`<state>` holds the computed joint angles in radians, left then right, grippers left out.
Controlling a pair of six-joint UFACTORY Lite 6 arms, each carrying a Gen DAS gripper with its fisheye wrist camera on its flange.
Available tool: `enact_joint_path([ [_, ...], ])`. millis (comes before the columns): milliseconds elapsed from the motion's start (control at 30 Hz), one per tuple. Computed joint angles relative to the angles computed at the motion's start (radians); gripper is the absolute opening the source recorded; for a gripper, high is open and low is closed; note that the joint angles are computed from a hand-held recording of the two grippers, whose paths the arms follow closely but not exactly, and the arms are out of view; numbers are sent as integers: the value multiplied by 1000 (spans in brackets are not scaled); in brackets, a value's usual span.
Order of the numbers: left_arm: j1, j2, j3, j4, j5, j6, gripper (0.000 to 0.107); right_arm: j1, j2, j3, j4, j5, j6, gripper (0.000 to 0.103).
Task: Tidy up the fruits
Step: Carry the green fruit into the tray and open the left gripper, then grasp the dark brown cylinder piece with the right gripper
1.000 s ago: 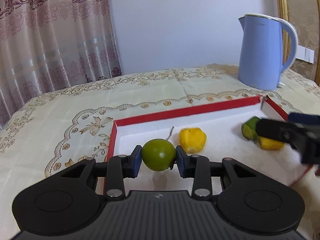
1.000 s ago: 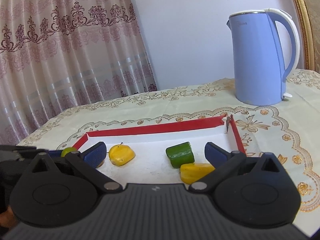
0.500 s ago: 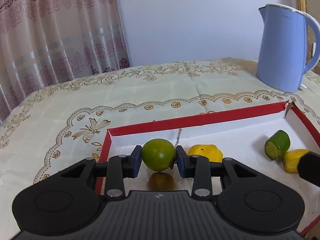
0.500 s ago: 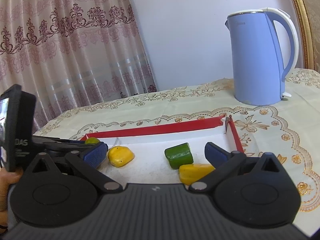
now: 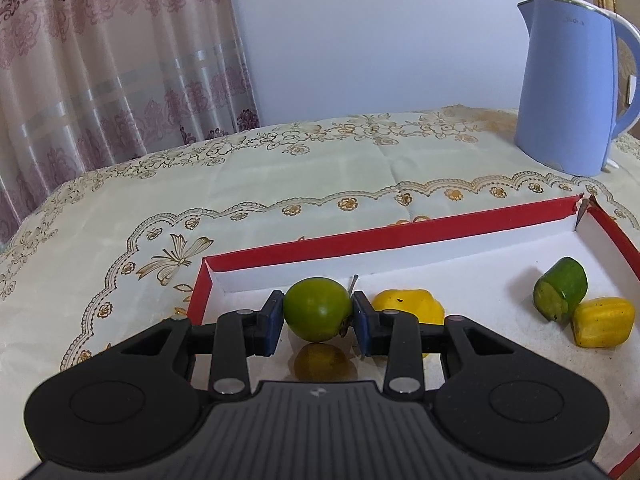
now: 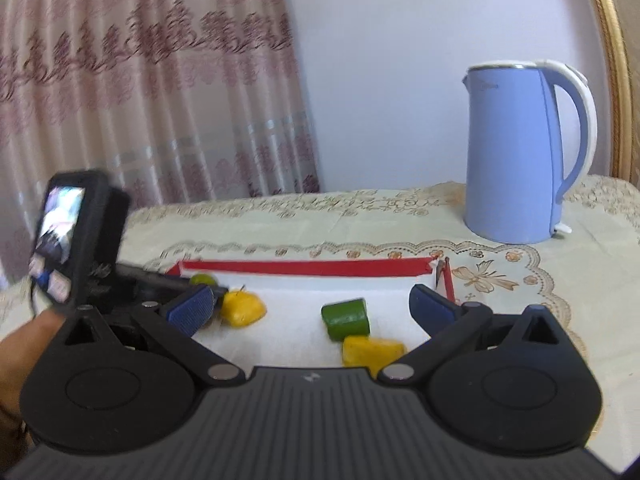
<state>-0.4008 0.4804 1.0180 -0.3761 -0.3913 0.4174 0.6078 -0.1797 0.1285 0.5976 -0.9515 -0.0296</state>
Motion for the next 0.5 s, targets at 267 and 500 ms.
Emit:
enact_joint_path([
  [267,4,-32,-30,-11,-22,9,51,467,-24,-82,528,-102,-240,103],
  [500,14,-217,-220,-22,-125,2,72,640,94,-64,695,-105,-207,103],
])
